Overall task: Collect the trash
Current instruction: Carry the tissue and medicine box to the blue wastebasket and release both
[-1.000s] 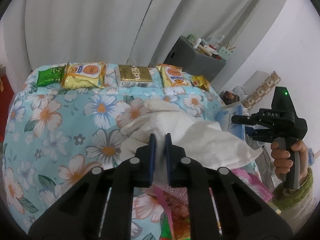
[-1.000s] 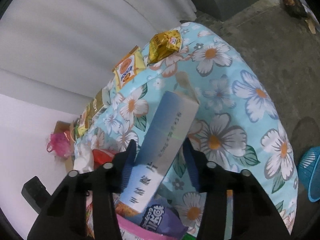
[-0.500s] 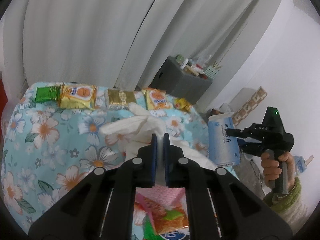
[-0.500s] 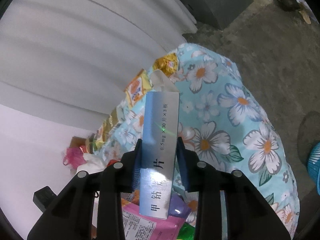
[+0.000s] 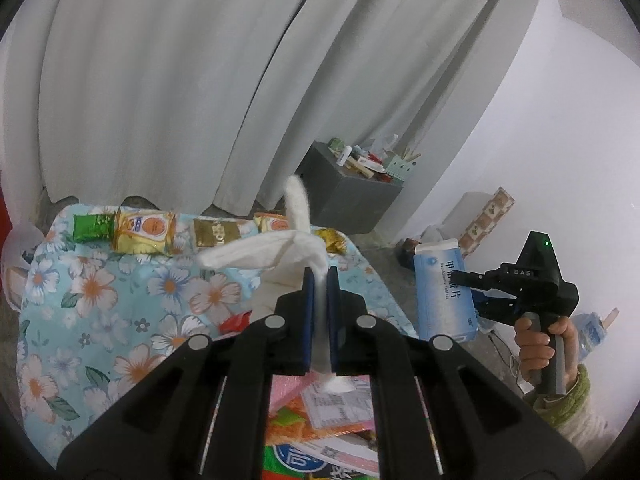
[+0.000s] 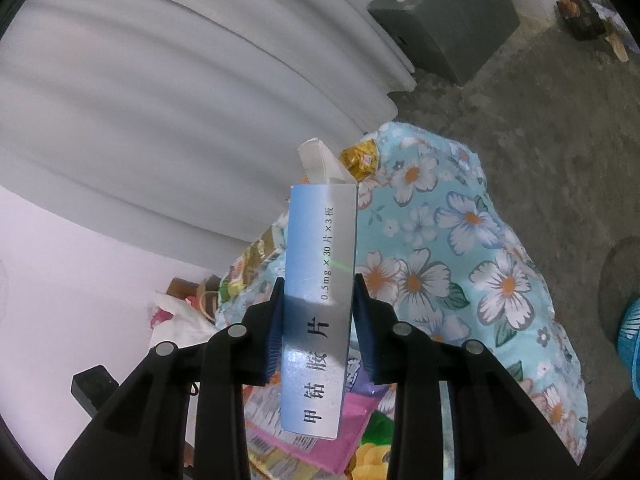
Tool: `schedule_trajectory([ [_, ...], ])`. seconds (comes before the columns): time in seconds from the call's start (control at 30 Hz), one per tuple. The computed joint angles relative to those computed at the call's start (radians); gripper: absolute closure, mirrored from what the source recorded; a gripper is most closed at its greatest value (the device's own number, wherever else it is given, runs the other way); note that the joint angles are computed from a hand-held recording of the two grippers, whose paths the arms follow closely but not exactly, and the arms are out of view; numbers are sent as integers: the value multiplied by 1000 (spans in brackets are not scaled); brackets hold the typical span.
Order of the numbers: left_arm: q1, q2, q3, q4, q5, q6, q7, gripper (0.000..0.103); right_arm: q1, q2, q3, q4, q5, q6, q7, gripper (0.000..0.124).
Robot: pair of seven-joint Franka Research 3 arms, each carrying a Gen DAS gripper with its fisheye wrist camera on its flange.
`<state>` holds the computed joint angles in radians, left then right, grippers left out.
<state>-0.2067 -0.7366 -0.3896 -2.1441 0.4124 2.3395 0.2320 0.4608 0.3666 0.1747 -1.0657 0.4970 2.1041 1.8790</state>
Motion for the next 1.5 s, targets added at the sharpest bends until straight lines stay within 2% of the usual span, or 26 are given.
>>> schedule_trajectory([
  [0.2, 10, 8, -36, 67, 21, -40, -3, 99, -19, -75, 2, -64, 36, 19, -42, 92],
  [0.47, 18, 32, -89, 144, 56, -49, -36, 99, -40, -198, -5, -169, 88, 21, -122, 92],
  [0.7, 8, 84, -140, 238, 74, -98, -48, 99, -40, -313, -16, -275, 120, 9, -175, 92],
  [0.87, -3, 112, -167, 286, 97, -103, -60, 99, -35, -380, -24, -348, 145, 19, -182, 92],
  [1.3, -10, 274, -283, 483, 204, -158, -54, 99, -28, -551, -55, -522, 204, 49, -233, 92],
  [1.5, -48, 386, -300, 557, 269, -149, -81, 99, -43, -637, -86, -615, 220, 56, -257, 92],
])
